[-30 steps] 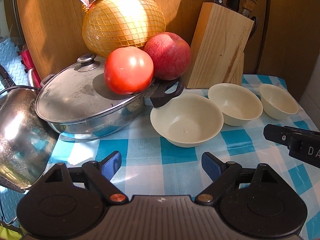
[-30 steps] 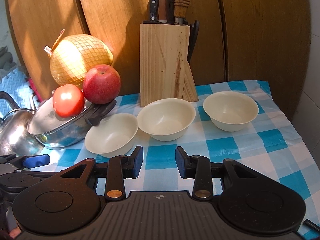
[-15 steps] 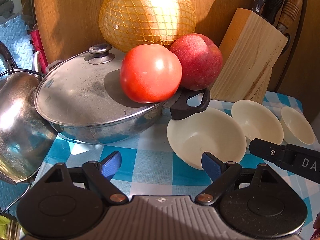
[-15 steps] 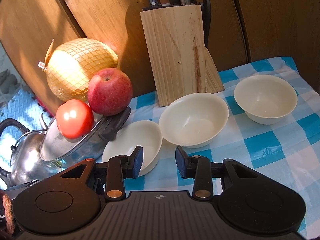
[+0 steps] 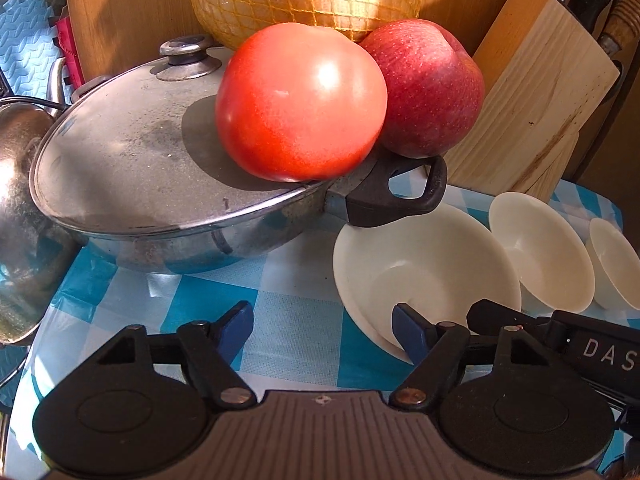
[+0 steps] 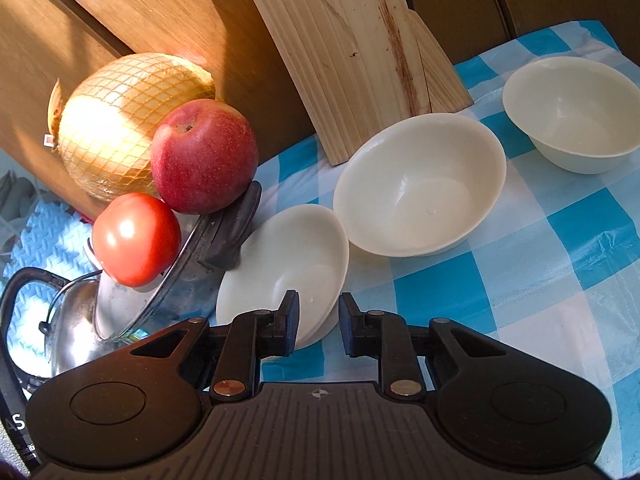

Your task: Organize plates and bowls

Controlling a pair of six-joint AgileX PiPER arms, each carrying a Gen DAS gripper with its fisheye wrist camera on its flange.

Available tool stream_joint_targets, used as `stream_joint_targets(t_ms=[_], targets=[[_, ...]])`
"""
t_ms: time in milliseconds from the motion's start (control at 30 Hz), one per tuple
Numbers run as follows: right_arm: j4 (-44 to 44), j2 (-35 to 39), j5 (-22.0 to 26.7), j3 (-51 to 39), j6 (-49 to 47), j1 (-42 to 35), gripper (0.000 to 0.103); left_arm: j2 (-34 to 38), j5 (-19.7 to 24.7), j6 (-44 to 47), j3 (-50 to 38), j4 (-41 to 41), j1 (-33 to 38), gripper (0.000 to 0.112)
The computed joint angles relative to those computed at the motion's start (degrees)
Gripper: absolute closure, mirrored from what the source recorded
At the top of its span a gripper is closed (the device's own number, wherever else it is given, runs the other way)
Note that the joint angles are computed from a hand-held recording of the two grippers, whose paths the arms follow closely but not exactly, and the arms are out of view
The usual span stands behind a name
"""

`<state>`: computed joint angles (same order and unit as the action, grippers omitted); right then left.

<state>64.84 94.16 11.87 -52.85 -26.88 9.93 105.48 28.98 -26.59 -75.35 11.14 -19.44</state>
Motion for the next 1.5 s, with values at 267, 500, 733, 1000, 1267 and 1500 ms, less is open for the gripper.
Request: stream_joint_targets(t_ms=[267, 500, 733, 1000, 1267, 1500], targets=[[0.9, 3.1, 2.2, -2.2, -0.4, -1.3, 0.080, 1.4, 0.4, 6.8, -2.2, -2.9, -0.6, 0.080], [1.5, 2.5, 4.1, -1.7, -1.8, -2.1, 0.080, -0.2, 0.9, 13.1, -1.1, -7.6, -0.9, 0.092], [-3.3, -1.8, 5.2, 1.6, 1.6, -2.3, 0.080, -6.6, -2.1, 9.9, 6.2, -0.8, -4.2, 0.093], [-7.9, -8.2, 6.7, 6.4, 4.9, -2.9, 0.080, -10.2, -1.5, 11.5, 10.0, -1.3, -5.9, 0.092], [-16.6, -14.9, 7.5, 11.0, 12.7, -4.1, 0.080, -13.9, -0.9, 18.0, 13.0, -6.2, -9.0, 0.090], [-19.3, -22.1, 10.9, 17.0, 15.1, -9.2, 0.080, -15.3, -1.4, 17.5, 14.7, -3.9, -14.5, 0.090]])
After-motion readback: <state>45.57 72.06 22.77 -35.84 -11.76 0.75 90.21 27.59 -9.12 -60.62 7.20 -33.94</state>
